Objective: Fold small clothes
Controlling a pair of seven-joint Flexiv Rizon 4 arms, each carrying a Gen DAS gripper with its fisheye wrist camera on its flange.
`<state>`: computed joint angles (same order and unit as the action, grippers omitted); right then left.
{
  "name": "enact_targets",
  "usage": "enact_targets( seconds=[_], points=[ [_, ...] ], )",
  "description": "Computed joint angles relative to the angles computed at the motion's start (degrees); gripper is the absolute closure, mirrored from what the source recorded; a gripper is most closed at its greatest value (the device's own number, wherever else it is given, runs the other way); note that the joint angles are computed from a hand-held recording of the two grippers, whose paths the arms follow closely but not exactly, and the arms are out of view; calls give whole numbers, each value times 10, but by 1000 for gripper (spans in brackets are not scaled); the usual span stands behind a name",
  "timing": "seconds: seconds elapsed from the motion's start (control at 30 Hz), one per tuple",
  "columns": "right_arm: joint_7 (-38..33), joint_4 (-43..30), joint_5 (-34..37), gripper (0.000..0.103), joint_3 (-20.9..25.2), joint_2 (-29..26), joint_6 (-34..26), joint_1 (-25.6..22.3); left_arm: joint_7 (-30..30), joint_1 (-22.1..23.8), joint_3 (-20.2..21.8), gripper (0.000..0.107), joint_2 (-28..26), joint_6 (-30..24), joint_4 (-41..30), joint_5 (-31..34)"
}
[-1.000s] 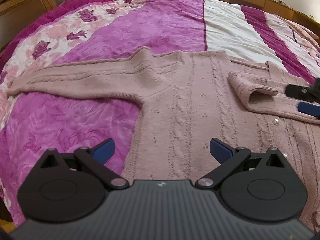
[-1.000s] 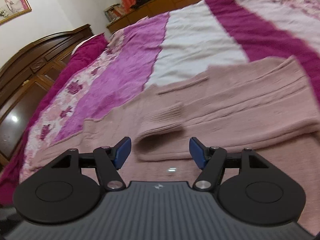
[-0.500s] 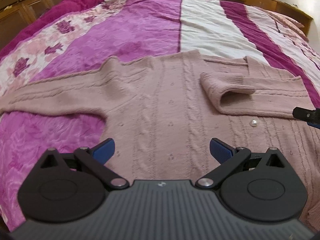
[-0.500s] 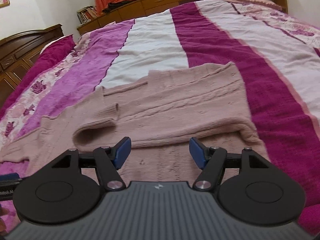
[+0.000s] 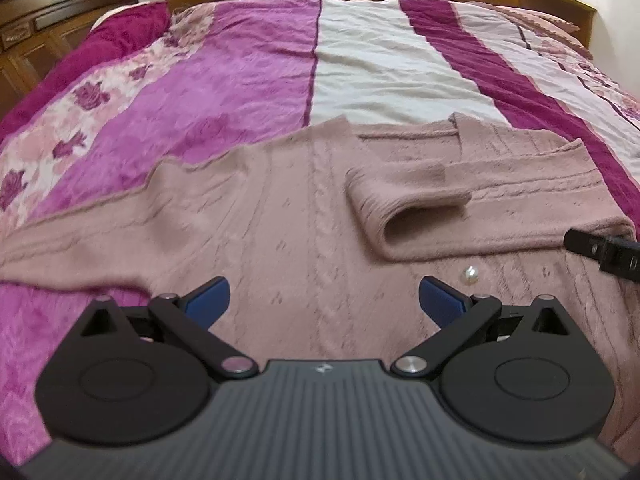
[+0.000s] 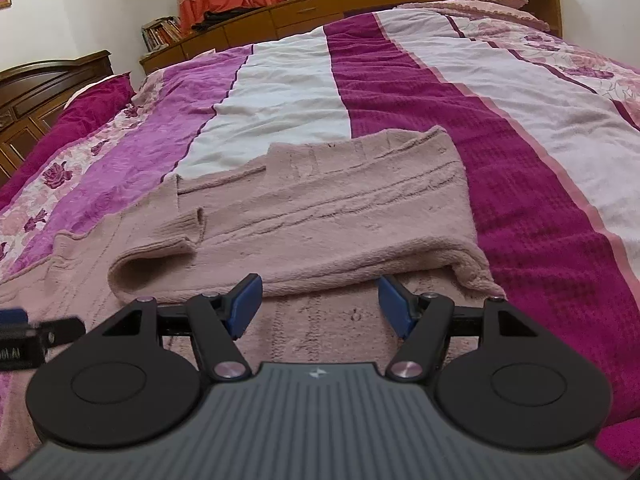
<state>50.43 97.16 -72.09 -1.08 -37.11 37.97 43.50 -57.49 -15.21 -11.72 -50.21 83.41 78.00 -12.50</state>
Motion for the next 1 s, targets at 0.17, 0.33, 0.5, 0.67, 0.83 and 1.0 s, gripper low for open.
enact_targets(
  seconds=[0.17,0.33,0.5,0.67,0.83,1.0],
  points=[
    [1,1,-4,31,-2,-5,0,0,23,-8,-14,4,-25,-2,-44,4],
    [3,4,-8,31,-3,-6,1,-2,38,-33,3,6,-56,-22,-102,13],
    [2,5,-15,31,-4,-8,4,-4,35,-58,28,13,-86,-48,-152,19],
    [5,5,-18,31,-4,-11,3,-3,38,-68,32,19,-112,-47,-186,28],
    [-2,4,-19,31,-5,-14,1,-2,48,-70,23,35,-132,-40,-206,28],
    [0,3,-21,31,-6,-15,2,-1,62,-60,-2,87,-135,-13,-200,18]
  ],
)
